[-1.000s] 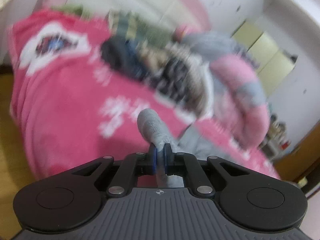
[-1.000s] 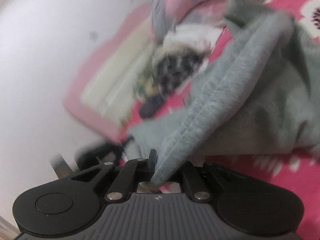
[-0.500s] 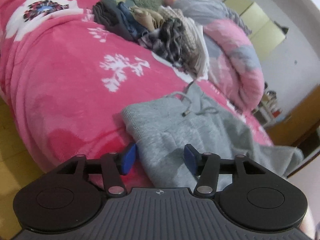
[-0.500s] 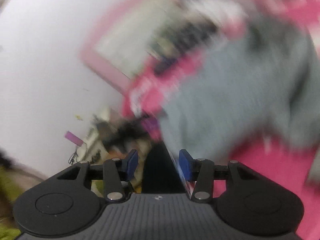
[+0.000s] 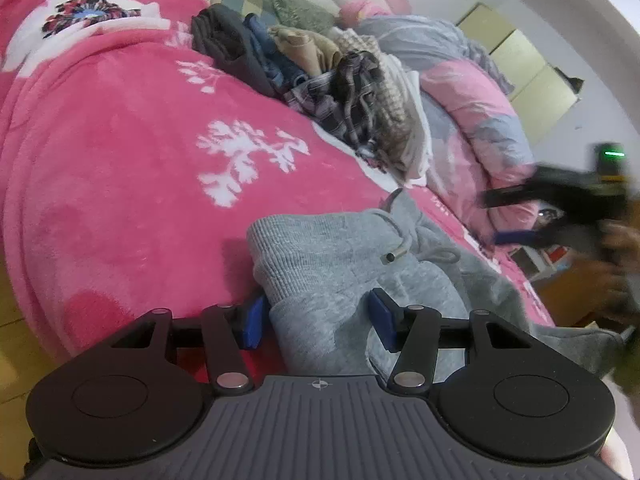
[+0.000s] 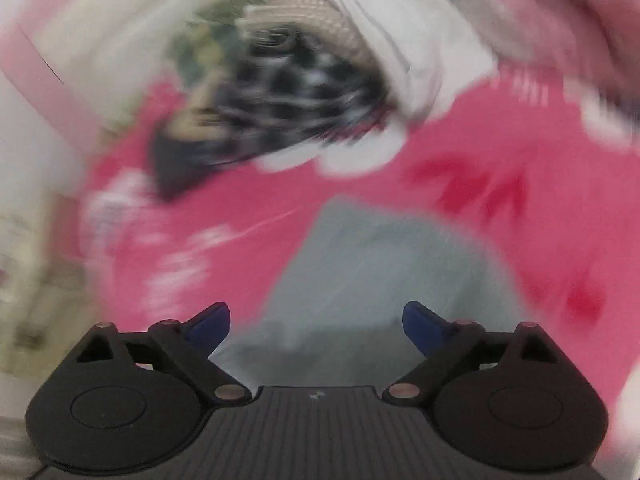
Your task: Fold clothes
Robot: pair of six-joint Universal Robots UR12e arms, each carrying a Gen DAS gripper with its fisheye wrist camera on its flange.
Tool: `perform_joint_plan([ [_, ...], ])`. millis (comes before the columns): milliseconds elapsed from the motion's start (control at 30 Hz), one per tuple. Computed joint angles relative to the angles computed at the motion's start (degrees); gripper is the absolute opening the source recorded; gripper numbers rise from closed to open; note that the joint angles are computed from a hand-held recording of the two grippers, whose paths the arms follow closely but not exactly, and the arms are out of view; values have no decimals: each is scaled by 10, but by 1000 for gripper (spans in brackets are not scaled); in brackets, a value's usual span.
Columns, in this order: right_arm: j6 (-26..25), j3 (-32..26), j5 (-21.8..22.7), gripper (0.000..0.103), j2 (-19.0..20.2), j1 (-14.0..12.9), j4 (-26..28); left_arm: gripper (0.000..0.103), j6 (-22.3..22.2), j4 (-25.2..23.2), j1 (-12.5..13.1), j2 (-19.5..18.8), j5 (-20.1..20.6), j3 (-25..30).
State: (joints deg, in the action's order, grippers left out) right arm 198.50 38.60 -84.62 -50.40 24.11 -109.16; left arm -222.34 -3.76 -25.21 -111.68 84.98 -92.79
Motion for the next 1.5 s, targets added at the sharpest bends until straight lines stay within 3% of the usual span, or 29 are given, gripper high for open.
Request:
perform_joint_plan([
  [67, -36, -21, -24, 96, 26, -4, 0, 52, 14, 24, 4, -2, -14, -7],
  [133, -49, -14, -22, 96, 36, -12, -17, 52, -12, 59, 12, -5, -38, -17],
  [233, -45, -3, -13, 96, 43, -20, -48, 51, -52, 102, 21, -11, -61, -26],
  [300, -48, -9, 12, 94, 50, -24, -20, 47, -59, 110, 20, -12, -56, -28],
  [333, -50, -8, 23, 84, 49, -26, -9, 41, -57, 110, 18, -12, -47, -28],
  [400, -55, -6, 44, 77, 48, -28, 13, 34, -54, 111, 13, -12, -30, -27],
  [467, -71, 4, 38, 56, 40, -24, 7, 29, -54, 107, 9, -11, -15, -25],
  [533, -63, 13, 18, 22, 30, -15, 1, 24, -50, 108, 5, -10, 5, -22],
  [600, -68, 27, -31, 6, 18, 2, -16, 21, -39, 121, 0, -12, 27, -19],
  [633, -77, 39, -55, 3, 10, 10, -32, 20, -29, 132, -1, -13, 38, -15],
  [833, -96, 77, -172, 2, -19, 35, -159, 18, 29, 194, -1, -30, 92, 18],
  [967, -85, 94, -213, 2, -27, 33, -255, 17, -7, 194, 4, -36, 128, 24],
  [1033, -81, 98, -206, 2, -25, 27, -275, 17, -33, 128, 10, -31, 107, 20],
  [1100, -65, 95, -160, 3, -16, 16, -255, 18, -48, 53, 15, -29, 88, 22],
  [1167, -58, 88, -129, 8, 0, 7, -228, 21, -103, 70, 30, -28, 42, 13],
  [1200, -58, 77, -116, 9, 9, 4, -203, 23, -113, 85, 31, -29, 43, 10],
  [1267, -56, 52, -85, 10, 28, -5, -167, 23, -104, 63, 29, -28, 48, 13],
  [1300, -56, 45, -70, 18, 34, -9, -173, 24, -104, 65, 28, -28, 51, 14],
  [1333, -56, 39, -54, 36, 40, -12, -180, 25, -104, 68, 28, -29, 53, 15],
  [1433, -66, 5, -15, 76, 64, -19, -184, 25, -105, 61, 28, -29, 54, 17],
  [1500, -89, -53, 21, 86, 95, -23, -125, 25, -98, 58, 26, -30, 61, 20],
])
